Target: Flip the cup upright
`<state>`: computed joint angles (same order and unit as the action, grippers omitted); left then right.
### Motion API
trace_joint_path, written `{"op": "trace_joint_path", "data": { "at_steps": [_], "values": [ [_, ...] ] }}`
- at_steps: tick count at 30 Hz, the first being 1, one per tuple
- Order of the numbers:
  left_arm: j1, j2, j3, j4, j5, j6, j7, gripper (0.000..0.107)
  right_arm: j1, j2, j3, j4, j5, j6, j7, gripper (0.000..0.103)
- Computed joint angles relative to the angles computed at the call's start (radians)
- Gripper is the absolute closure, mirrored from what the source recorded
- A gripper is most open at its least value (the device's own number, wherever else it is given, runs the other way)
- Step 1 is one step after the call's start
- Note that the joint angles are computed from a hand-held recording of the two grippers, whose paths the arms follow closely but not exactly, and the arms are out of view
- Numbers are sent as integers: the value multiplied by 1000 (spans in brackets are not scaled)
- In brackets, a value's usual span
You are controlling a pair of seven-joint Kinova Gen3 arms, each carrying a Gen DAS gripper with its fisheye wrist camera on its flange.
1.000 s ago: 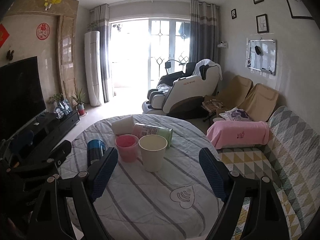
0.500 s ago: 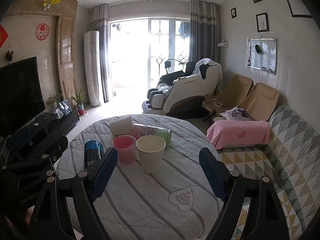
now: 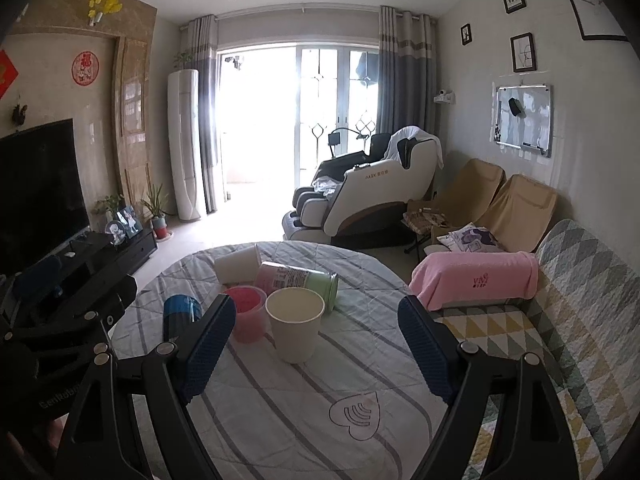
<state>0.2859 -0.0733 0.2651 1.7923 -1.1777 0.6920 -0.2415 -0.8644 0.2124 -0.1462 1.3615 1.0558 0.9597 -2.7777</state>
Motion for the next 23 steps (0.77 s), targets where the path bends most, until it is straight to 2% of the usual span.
{"op": "trace_joint_path", "data": {
  "at_steps": [12,23],
  "values": [
    [30,29,-12,-13,-28,40,10,5,20,10,11,5,-34,-41,16,18],
    [33,41,-42,-22,27,10,-41,5,26,24,20,-16,-86,-46,54,18]
  ]
}}
